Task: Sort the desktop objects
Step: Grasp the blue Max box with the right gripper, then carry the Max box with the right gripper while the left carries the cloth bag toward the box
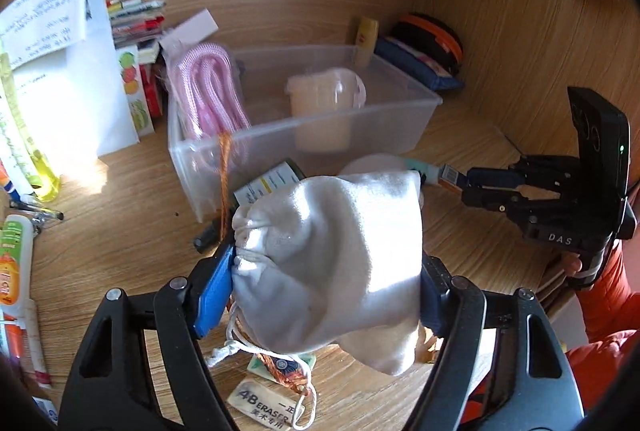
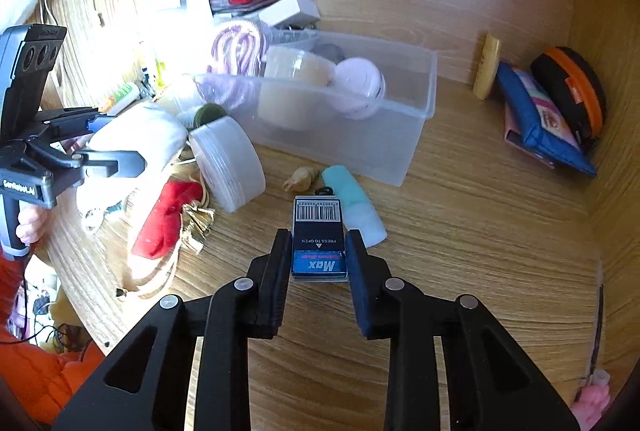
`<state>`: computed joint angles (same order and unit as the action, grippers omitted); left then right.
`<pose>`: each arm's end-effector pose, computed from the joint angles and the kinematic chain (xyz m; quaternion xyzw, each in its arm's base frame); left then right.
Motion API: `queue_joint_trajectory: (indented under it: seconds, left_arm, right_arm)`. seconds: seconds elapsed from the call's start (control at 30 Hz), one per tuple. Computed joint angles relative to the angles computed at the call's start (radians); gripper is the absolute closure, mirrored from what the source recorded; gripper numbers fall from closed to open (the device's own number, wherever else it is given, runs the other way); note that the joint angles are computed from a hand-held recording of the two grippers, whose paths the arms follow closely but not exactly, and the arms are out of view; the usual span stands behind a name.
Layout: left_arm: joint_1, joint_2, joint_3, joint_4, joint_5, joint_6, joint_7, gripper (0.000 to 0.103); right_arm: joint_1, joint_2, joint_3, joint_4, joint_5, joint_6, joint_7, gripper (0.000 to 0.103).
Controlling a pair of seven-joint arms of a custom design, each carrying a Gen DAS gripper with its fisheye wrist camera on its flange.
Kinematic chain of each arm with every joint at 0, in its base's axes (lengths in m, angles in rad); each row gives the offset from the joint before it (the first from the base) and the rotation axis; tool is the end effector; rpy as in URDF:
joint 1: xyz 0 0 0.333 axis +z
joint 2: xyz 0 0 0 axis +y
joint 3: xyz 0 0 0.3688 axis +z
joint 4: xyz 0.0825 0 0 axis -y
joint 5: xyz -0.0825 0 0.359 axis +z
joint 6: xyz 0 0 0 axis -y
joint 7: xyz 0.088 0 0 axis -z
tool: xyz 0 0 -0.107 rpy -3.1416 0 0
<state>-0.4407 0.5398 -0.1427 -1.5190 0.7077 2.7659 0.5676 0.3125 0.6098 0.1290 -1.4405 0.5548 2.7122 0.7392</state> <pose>0.6227 -0.4131 0.4833 -0.6174 0.6828 -0.3355 0.1999 0.7129 0.2861 0.4619 -0.8564 0.3508 -0.1351 0.3541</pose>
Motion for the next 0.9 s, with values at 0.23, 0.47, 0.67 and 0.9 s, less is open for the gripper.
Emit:
queue_joint_trajectory:
  seconds: [0.23, 0.47, 0.67, 0.9]
  left_arm:
    - [-0.022, -0.009, 0.035, 0.036, 0.047, 0.007, -0.064, 0.027]
    - [-0.011, -0.021, 0.04, 0.045, 0.069, 0.028, -0.092, 0.027]
    - [-0.005, -0.022, 0.048, 0.057, 0.098, 0.059, -0.115, 0.027]
    - [0.005, -0.011, 0.054, 0.087, 0.086, 0.079, -0.115, 0.027]
  right_arm:
    - [-0.02, -0.034, 0.033, -0.028, 0.054, 0.048, -0.044, 0.078]
    - [-0.031, -0.03, 0.055, 0.007, 0.109, 0.069, -0.073, 0.078]
    - [-0.028, -0.011, 0.053, 0.055, 0.123, 0.068, -0.069, 0.078]
    - [-0.028, 0.019, 0.056, 0.125, 0.124, 0.057, -0.054, 0.078]
